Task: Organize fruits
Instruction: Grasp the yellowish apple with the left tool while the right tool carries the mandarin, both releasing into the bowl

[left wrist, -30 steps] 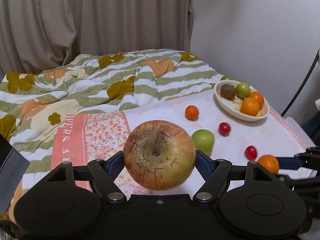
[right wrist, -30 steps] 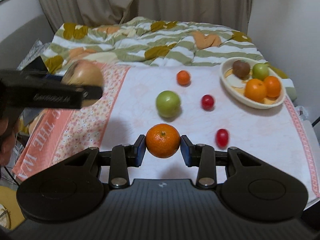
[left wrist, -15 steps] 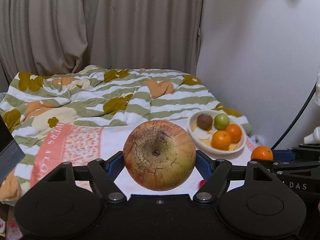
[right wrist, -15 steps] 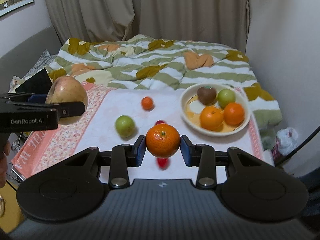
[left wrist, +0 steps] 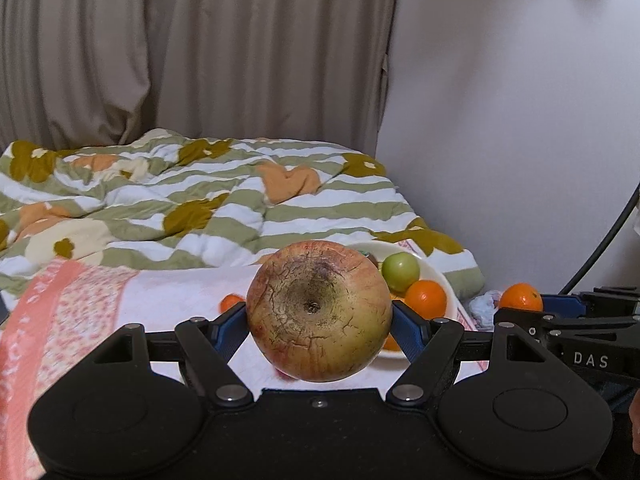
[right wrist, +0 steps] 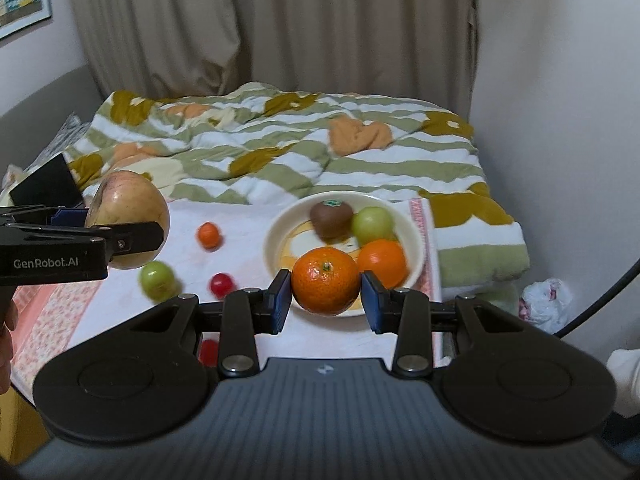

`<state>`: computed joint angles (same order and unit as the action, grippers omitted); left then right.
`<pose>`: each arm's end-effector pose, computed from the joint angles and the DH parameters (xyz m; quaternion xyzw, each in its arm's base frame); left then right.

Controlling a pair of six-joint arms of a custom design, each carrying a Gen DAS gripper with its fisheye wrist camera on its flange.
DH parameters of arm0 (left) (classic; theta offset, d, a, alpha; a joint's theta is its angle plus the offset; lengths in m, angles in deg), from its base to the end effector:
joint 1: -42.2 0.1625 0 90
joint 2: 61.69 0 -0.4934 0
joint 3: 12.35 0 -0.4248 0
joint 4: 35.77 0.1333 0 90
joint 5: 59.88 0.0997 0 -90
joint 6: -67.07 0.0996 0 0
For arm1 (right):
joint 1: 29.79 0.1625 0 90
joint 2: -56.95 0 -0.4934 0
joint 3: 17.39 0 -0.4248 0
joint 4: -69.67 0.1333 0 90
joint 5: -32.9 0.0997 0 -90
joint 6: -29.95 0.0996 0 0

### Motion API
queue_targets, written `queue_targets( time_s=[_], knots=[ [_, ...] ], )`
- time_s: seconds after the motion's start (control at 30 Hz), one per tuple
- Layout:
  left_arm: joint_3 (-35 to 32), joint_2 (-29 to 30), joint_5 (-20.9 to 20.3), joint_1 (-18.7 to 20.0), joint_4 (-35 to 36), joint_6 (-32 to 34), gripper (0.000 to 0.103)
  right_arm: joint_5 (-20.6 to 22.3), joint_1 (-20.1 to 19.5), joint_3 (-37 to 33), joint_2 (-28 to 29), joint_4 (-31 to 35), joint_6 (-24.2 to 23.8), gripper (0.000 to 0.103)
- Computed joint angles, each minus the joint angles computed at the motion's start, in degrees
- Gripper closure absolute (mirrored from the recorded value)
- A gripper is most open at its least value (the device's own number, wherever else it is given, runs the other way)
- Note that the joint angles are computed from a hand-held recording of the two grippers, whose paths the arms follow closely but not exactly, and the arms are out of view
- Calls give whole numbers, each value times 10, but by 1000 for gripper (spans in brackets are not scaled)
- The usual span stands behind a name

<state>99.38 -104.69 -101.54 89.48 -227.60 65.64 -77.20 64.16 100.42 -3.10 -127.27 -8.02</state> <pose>-0.2779 -0.6072 0.1021 0.1992 0.8595 -0.3883 0.2660 0.1408 -0.6006 0.2450 0.2525 -0.8621 0.3454 0.2716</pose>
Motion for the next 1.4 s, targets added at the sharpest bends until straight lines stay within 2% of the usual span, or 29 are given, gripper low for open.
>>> queue_targets(
  time_s=[0.4,0.73,1.0,1.03,1.1,1.4],
  knots=[
    [-153,79,-75,63,104,69,25,-17,-30,-84,46,39,39,50],
    [-243,134,-91,99,183,107,25,-34,-42,-122,76,69,70,50],
    [-264,146,-91,104,224,99,22,-42,-48,-127,78,85,89,50],
    [-263,145,-91,104,221,102,12,-42,-48,-127,78,85,89,50],
    [-252,143,-88,101,180,121,0,-42,-48,-127,76,84,87,50],
    [-209,109,-57,85,152,100,0,-21,-51,-121,69,90,63,50]
  ],
)
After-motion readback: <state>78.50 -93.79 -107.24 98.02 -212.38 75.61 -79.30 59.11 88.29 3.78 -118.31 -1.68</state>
